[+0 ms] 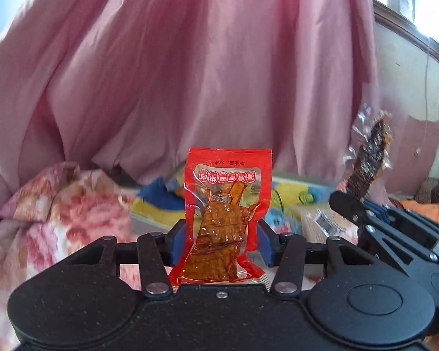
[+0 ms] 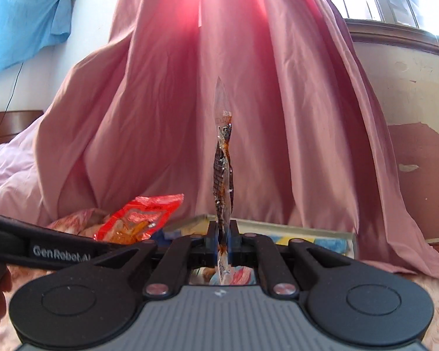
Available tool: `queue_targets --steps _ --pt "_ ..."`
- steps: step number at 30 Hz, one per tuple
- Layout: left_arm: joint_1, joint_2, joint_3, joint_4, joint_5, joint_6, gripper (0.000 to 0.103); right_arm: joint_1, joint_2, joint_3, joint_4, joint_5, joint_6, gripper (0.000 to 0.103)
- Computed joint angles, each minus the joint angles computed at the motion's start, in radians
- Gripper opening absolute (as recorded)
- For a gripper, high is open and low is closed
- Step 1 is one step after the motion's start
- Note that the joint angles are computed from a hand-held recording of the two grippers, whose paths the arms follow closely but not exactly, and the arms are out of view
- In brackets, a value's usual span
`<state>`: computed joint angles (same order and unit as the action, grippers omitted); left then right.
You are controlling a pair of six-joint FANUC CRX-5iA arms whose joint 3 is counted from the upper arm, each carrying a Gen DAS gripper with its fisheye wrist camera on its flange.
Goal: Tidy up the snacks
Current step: 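Lift both packs, carry them into the grey tray and open both grippers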
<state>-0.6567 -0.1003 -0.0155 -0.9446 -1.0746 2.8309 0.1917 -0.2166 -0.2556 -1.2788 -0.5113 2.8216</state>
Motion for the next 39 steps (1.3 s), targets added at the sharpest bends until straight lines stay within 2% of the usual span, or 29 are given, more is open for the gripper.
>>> queue_targets --steps 5,10,15,21,30,39 --pt "0.072 0.037 0.042 0.009 0.040 -0.007 0.052 -0.006 0.098 0.081 -0.026 0.022 0.010 0.007" --pt "0.135 0.070 0.057 0.046 0.074 -0.009 0.052 0.011 0.165 0.128 0.044 0.043 -0.083 0.007" --pt "0.179 0.099 0.066 0.085 0.113 -0.041 0.052 0.053 0.199 0.148 0.170 0.073 -0.211 0.007" --pt "0.249 0.123 0.055 0.187 0.180 -0.088 0.052 0.109 0.216 0.152 0.328 0.086 -0.347 0.007" --pt "0.267 0.156 0.072 0.225 0.183 -0.116 0.052 0.138 0.213 0.144 0.444 0.079 -0.452 0.007" --pt "0.256 0.182 0.101 0.217 0.153 -0.118 0.056 0.148 0.222 0.149 0.493 0.081 -0.504 0.009"
